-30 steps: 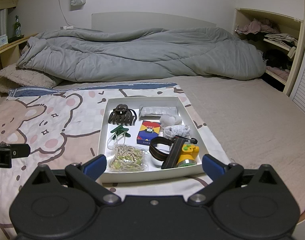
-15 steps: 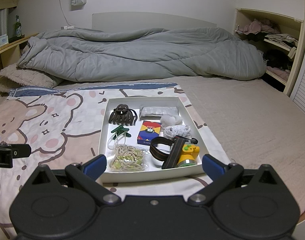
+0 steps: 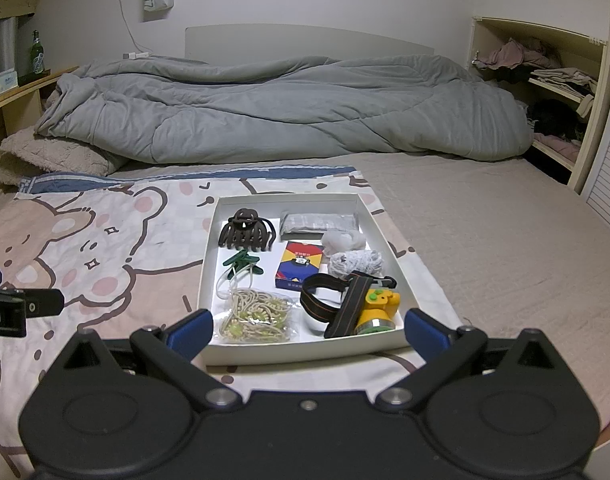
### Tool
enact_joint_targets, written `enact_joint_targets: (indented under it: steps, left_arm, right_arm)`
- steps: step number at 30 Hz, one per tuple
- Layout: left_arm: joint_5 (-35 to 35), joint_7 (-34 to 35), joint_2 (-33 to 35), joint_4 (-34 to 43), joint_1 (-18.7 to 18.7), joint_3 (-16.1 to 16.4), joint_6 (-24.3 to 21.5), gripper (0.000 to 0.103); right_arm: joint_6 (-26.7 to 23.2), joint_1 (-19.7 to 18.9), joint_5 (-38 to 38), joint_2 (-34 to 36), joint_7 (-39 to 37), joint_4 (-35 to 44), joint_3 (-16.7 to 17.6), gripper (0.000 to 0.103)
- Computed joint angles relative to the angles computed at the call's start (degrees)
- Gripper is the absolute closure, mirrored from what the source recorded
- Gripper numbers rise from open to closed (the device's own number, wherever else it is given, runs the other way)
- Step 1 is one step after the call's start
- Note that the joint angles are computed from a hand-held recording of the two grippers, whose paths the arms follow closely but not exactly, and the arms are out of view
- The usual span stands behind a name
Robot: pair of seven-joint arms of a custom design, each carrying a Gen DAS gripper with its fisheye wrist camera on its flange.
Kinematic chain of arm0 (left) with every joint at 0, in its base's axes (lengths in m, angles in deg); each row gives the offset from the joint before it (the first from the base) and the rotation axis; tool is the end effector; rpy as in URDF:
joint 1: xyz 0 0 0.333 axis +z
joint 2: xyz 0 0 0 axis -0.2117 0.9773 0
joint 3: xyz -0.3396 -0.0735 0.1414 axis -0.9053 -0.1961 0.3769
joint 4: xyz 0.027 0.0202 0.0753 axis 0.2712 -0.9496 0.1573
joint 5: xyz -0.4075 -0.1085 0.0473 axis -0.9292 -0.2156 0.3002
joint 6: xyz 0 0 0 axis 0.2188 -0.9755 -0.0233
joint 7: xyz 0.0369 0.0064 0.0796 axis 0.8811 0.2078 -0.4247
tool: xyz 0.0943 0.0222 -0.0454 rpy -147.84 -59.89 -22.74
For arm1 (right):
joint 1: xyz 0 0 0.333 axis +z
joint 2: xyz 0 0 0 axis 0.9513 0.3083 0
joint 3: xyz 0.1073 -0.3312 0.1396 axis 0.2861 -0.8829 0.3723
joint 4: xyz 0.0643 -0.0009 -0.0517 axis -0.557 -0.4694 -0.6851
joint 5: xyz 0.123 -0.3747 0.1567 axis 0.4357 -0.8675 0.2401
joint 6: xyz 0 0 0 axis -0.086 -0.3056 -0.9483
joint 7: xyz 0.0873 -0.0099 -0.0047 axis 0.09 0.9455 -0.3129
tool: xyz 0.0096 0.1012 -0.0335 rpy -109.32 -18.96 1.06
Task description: Organize objects
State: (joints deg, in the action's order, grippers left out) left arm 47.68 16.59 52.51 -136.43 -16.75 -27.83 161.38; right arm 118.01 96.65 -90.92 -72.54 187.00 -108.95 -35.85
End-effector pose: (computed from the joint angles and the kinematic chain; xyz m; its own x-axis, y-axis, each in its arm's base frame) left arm 0.4728 -0.2312 0.5596 0.0991 -0.9950 0.0130 -0.6952 -0.0786 -0.7145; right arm 0.4647 0.3673 0.5530 0.0750 -0.9957 0.0535 -0.6101 -0.0883 -0.7874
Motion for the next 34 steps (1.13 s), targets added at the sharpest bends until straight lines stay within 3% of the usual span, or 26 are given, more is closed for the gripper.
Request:
enact_joint_targets:
  steps: [34]
  left_arm:
    - [0.1, -0.2, 0.1, 0.4, -0.2, 0.2, -0.9, 0.000]
  right_arm:
    - [0.0, 0.1, 0.0, 0.1, 0.0, 0.0, 0.0, 0.000]
